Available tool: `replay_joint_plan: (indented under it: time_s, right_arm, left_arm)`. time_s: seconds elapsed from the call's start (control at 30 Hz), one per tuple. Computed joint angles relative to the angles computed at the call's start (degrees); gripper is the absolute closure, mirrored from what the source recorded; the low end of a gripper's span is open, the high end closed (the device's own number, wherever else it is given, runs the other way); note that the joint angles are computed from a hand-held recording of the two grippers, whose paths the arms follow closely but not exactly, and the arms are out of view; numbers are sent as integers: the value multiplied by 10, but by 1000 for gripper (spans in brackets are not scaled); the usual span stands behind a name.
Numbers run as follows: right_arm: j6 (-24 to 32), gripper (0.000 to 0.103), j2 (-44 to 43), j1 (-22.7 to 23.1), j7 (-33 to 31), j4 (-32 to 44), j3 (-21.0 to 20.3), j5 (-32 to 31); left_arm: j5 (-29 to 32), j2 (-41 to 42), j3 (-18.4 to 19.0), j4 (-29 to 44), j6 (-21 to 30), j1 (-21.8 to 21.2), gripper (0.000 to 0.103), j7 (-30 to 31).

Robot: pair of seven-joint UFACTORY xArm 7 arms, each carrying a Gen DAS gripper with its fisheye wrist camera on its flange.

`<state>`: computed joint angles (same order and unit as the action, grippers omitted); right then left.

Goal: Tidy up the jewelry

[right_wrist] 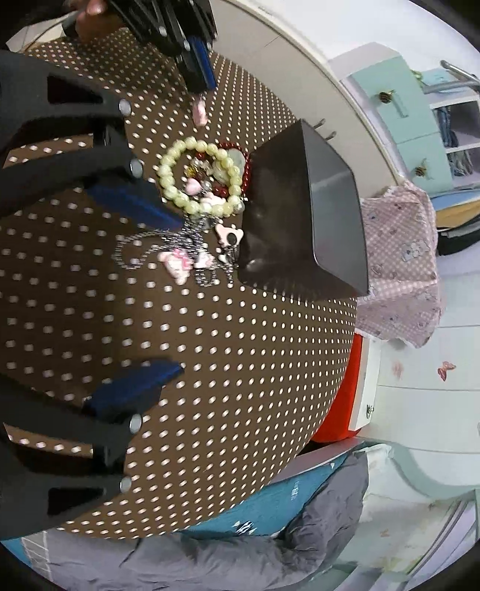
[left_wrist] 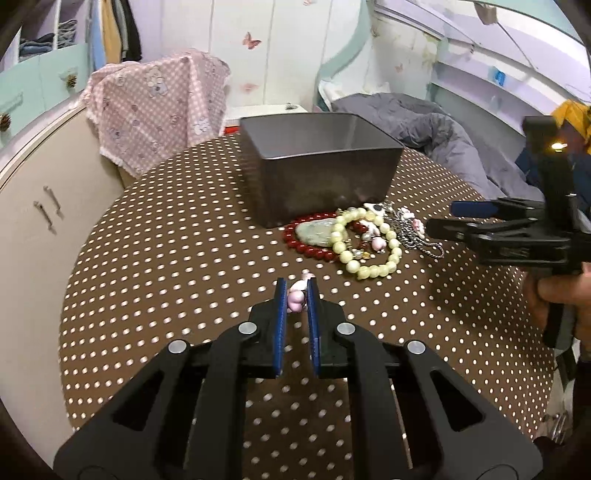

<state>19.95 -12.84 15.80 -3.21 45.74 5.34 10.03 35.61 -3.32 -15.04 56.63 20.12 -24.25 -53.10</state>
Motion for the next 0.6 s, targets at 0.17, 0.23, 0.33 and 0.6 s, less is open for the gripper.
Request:
replay_joint_plan:
  time_s: [0.17, 0.23, 0.33, 0.6]
  right_arm:
    - [-12, 73, 29, -3, -5, 14, 12, -37]
    - [-10, 83, 25, 3, -20, 11, 11, -32]
    - [-10, 83, 7, 9, -28, -5, 2, -19]
    - [-6, 83, -73, 67, -147, -45, -74, 155]
  left_arm:
    - [10, -7, -2, -10, 5, 5, 92, -21]
    - [11, -8, -2, -13, 2, 6, 92, -25]
    - [11, -14, -2, -19, -1, 9, 92, -28]
    - [25, -32, -11, -21, -12, 21, 92, -41]
